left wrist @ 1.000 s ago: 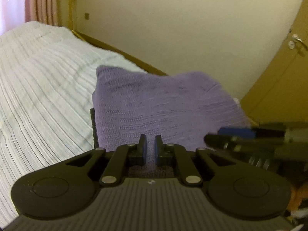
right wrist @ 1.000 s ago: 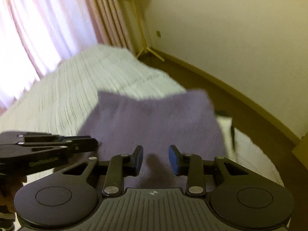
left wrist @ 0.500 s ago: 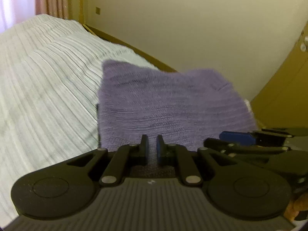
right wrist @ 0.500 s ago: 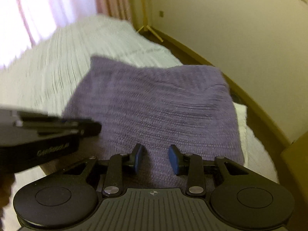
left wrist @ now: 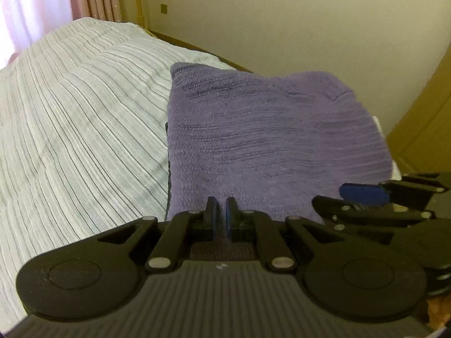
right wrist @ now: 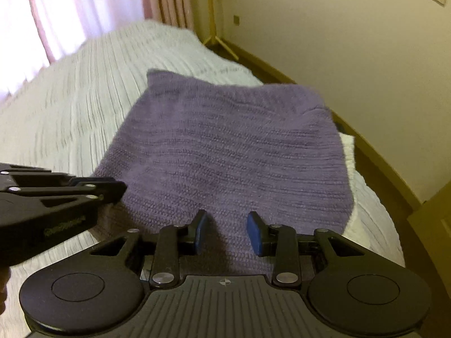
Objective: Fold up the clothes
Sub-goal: 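Open both grippers and withdraw from the stacked cardigan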
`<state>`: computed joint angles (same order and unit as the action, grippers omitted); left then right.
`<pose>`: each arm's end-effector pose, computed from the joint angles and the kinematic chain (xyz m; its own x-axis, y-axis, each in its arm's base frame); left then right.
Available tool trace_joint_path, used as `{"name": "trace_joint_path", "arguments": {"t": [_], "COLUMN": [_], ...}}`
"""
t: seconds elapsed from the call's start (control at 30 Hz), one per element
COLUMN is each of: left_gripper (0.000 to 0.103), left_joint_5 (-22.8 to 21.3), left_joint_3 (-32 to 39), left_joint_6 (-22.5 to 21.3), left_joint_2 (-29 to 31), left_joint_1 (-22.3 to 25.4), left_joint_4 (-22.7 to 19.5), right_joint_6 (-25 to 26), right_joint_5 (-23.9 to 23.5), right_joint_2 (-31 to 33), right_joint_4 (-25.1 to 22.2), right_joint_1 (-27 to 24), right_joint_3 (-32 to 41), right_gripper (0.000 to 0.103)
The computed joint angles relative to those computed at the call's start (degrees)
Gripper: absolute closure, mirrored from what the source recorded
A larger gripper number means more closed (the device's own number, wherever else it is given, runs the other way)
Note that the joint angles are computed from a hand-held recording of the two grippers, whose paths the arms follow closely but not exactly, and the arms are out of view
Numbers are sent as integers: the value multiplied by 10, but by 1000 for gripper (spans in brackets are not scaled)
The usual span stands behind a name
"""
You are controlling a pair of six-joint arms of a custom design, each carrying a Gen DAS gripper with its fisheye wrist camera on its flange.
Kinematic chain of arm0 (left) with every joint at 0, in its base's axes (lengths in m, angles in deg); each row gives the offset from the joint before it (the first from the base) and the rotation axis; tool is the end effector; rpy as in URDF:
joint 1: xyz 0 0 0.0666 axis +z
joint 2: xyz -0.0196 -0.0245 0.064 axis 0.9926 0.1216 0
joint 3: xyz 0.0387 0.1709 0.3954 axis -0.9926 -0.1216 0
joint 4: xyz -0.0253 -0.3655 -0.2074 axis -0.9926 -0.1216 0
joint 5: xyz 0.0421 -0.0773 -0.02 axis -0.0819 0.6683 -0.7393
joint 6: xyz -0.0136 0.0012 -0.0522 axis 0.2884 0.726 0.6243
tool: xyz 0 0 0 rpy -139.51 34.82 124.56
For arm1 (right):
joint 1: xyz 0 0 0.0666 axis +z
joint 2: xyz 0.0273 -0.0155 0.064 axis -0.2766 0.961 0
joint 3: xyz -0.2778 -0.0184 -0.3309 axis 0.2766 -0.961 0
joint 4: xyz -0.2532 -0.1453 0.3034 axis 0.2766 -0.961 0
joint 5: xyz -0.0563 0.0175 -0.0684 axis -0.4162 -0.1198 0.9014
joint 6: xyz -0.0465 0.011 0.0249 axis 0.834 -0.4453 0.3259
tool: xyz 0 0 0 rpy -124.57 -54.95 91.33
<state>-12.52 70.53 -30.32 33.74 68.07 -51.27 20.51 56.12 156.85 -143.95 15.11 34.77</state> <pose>0.5552 -0.1547 0.5089 -0.7675 0.3138 -0.5590 0.4257 0.9014 -0.0786 0.5210 0.3039 0.5266 -0.8403 0.0055 -0.5422 -0.0099 0.9996 0.0255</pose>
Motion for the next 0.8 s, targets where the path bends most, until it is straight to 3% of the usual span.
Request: {"name": "trace_joint_path", "arguments": {"t": [0.13,0.27,0.3,0.33,0.4,0.47,0.53,0.57,0.8], "left_gripper": [100,98,97,88,76,74,73,73,61], "left_joint_5": [-5,7,9,6,9,12,12,14,41], "left_joint_3": [-1,15,18,18,21,17,13,9,-14], "left_joint_6": [0,17,20,22,19,16,10,6,-21], "left_joint_2": [2,-6,-13,-24,-40,-61,-83,-96,-181], "left_joint_1": [-4,6,9,12,17,22,27,31,67], "left_joint_4": [8,-6,-11,-19,-42,-67,-92,-102,-169], "right_joint_6": [3,-22,-35,-56,-97,-125,-152,-167,-293], "right_joint_5": [-1,9,13,18,25,25,23,31,97], "right_joint_2": [9,-24,-37,-48,-68,-76,-81,-85,-99], "right_joint_4": [-4,39,51,48,25,-17,-60,-77,-179], "right_joint_1": [-4,0,2,6,17,30,44,54,140], "right_joint_3": [5,-30,-41,-46,-50,-46,-40,-37,12], "right_gripper": [68,68,68,68,68,65,46,32,31]}}
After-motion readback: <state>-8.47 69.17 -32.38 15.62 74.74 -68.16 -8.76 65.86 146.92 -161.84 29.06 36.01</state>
